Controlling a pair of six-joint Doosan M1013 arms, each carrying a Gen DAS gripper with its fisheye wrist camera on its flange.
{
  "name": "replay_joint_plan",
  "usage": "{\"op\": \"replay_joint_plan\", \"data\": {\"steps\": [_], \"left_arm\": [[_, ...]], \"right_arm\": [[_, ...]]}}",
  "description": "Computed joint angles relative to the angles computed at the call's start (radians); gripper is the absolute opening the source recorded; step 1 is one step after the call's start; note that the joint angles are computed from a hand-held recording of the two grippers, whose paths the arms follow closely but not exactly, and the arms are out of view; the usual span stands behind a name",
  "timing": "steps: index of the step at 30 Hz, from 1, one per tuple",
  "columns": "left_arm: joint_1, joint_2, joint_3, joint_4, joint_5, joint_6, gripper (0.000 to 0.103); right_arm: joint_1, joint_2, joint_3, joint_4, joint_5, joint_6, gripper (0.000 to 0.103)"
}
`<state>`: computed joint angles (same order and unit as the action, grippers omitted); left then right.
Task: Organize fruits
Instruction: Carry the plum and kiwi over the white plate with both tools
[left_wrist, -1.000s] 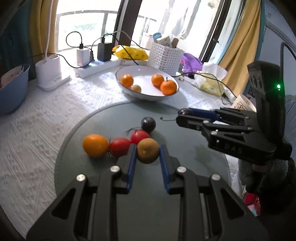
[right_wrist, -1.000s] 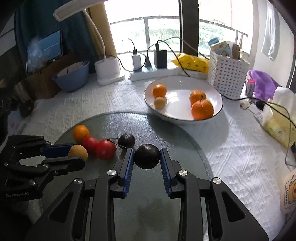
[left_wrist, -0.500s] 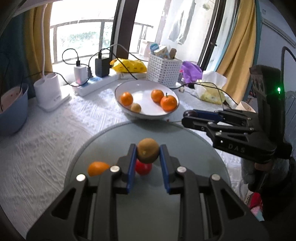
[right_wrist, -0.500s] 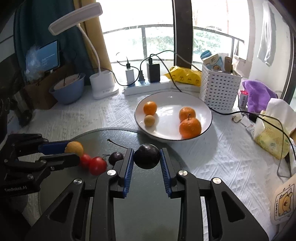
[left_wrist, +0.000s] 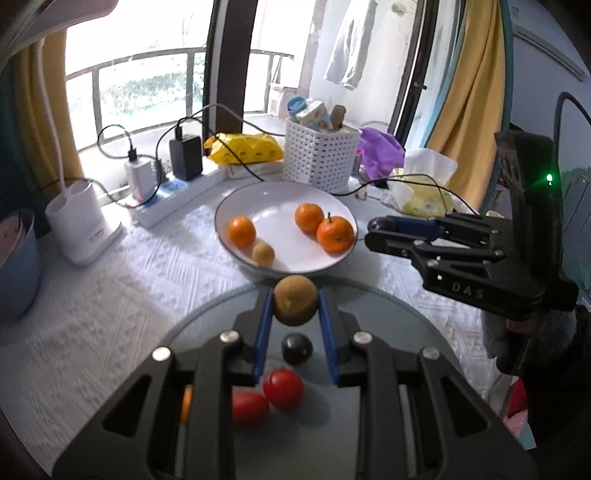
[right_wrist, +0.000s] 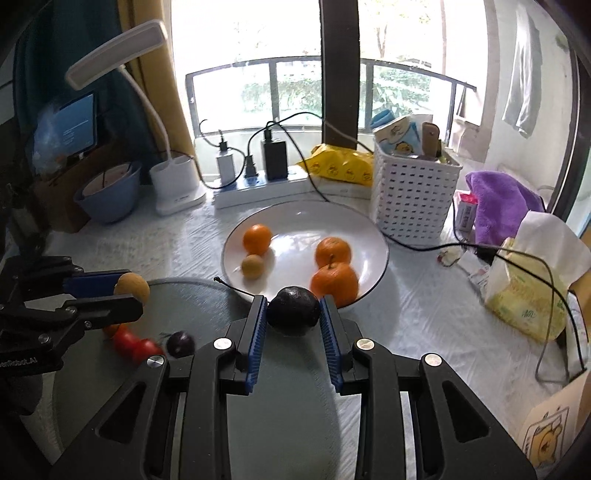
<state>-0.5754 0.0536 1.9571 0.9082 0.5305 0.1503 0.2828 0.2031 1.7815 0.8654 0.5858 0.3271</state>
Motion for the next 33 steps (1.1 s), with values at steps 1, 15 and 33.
{"op": "replay_joint_plan", "data": {"steps": [1,15,33], "left_arm": [[0.006,0.005,-0.006,0.001,-0.005,0.010,0.026],[0.114,0.073,-0.077,-0.070,-0.094,0.130,0.026],[0.210,0.184,-0.206,-0.313,-0.012,0.430,0.026]], "right_arm": [[0.000,0.005,-0.007,0.003,-0.002,-0.002,0.031],[0.014,0.089,-0.103,0.024,-0.032,0.028,0.031],[0.052,0.191,-0.225,-0.168,-0.061,0.300,0.031]]}}
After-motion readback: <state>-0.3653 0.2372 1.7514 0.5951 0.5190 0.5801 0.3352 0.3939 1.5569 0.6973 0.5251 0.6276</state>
